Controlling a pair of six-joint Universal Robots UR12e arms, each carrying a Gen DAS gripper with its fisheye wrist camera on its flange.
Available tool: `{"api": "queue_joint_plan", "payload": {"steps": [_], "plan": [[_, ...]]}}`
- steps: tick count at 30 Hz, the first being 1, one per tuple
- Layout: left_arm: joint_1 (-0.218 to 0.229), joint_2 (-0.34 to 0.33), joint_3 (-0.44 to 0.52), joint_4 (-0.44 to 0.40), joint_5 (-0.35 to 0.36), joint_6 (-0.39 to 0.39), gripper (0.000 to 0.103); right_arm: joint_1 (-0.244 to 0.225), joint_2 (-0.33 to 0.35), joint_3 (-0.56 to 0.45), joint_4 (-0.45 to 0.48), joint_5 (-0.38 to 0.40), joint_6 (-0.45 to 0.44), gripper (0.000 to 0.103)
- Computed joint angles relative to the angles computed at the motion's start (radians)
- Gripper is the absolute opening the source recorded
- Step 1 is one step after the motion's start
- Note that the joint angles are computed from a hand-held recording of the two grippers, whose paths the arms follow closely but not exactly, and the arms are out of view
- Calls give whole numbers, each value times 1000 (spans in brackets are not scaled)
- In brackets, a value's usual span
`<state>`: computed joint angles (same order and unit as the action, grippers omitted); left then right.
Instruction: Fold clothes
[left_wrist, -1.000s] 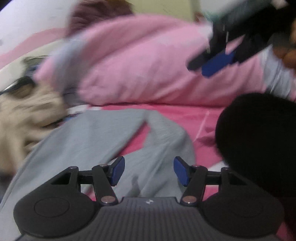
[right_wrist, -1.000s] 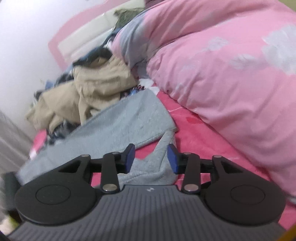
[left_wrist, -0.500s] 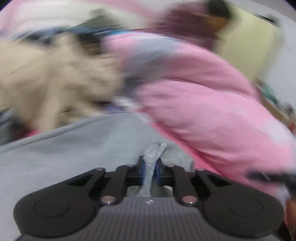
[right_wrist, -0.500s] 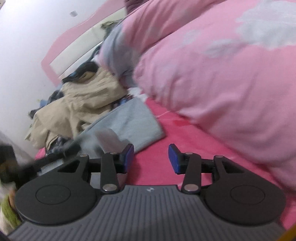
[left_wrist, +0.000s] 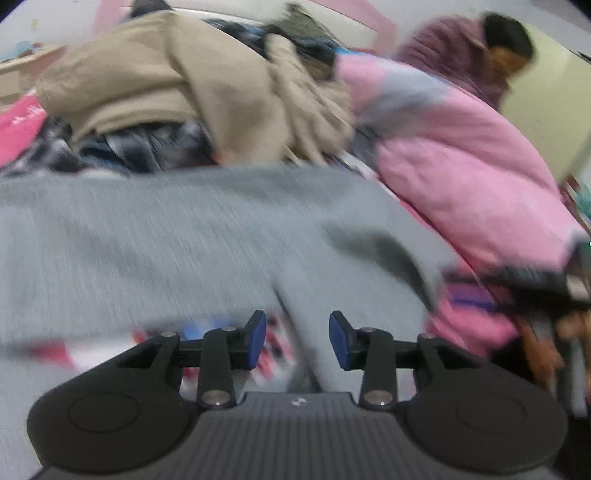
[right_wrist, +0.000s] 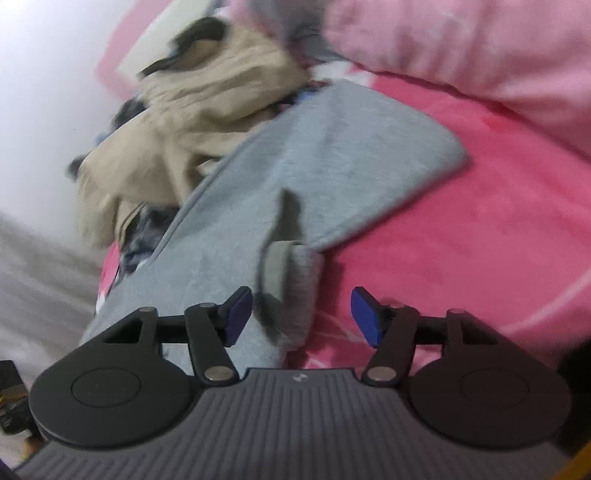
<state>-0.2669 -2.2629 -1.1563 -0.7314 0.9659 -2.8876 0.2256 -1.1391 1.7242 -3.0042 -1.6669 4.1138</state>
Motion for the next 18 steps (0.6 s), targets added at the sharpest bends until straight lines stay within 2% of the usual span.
{"api": "queue_joint_plan", "payload": {"steps": [1, 4, 6, 8, 9, 10, 12, 14, 16, 18], "plan": [[-1, 23, -47, 18, -10, 17, 38, 8, 1, -4, -10, -2, -53, 69], [2, 96, -181, 65, -22, 75, 38, 37, 7, -18, -21, -49, -186, 72], [-7, 127, -241, 96, 9, 126, 38, 44, 19, -47, 42, -72, -248, 70], [-23, 152, -286, 141, 79, 189, 38, 42, 32, -85, 134, -81, -273, 43], [-30, 165, -311, 184, 113, 220, 38, 37, 30, -89, 150, -71, -271, 10], [-36, 175, -336, 238, 138, 249, 38, 31, 29, -94, 166, -61, -270, 4], [-44, 188, -368, 322, 151, 308, 39, 20, 26, -103, 199, -42, -267, 3], [-58, 190, -379, 357, 148, 376, 41, 14, -7, -84, 172, -37, -282, 3], [-75, 189, -380, 347, 139, 439, 46, -5, -59, -43, 128, 4, -236, 3], [-99, 184, -372, 290, 151, 507, 46, -30, -118, 4, 88, 38, -181, 3]]}}
